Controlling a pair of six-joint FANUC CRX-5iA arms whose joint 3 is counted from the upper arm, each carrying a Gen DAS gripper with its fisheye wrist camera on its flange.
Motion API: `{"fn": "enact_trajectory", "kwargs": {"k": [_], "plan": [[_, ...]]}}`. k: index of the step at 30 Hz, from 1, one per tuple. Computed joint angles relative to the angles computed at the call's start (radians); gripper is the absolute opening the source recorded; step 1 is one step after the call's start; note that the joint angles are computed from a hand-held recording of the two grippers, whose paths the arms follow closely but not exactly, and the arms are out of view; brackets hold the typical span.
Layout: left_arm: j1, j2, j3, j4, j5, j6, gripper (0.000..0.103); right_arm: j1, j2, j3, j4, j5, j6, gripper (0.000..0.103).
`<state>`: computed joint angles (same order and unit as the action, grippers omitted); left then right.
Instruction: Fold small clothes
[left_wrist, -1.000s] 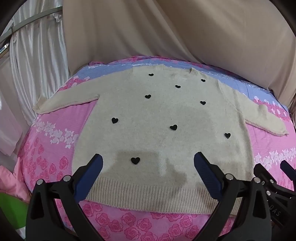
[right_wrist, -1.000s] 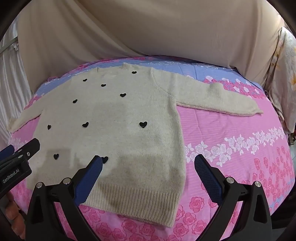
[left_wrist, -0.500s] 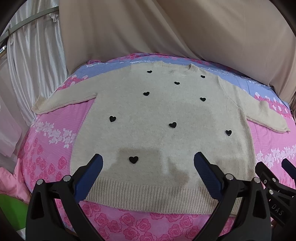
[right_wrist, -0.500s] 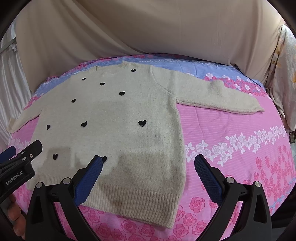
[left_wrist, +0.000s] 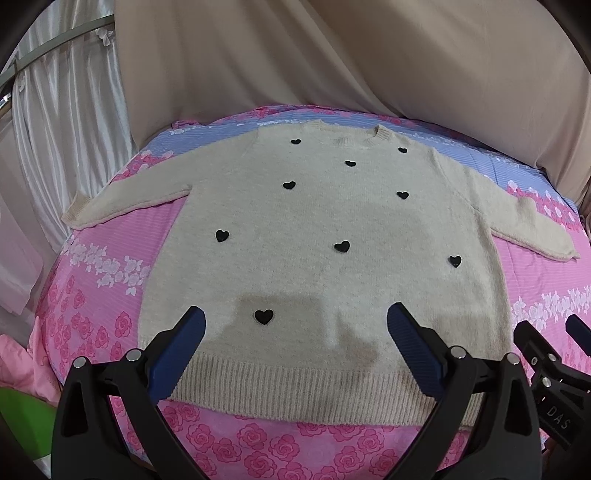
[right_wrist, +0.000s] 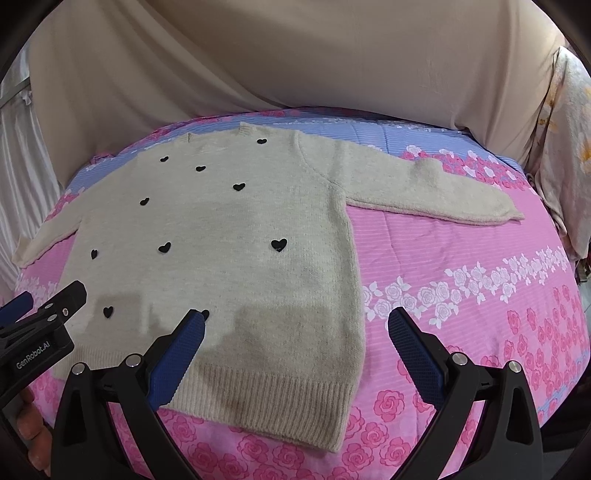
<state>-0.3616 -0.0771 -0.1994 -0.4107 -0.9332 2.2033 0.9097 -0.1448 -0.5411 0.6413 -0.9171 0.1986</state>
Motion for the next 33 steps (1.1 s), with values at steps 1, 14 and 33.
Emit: {"fn": "enact_trajectory", "kwargs": {"k": [1,14,33], "plan": [[-0.001,0.000,0.000,0.000,0.000,0.001,0.097,0.001,0.000,0.000,0.001,-0.001,0.000,0.098],[-0.007,-0.012,-0.007,-0.015,-0.018,0.019,0.097,0.008,-0.001,0.006,-0.002,-0.004,0.009,0.098],[-0.009,-0.010,-0.007,-0.021,-0.023,0.023,0.097,0.005,0.003,0.014,-0.012,0.002,0.028,0.098]]}}
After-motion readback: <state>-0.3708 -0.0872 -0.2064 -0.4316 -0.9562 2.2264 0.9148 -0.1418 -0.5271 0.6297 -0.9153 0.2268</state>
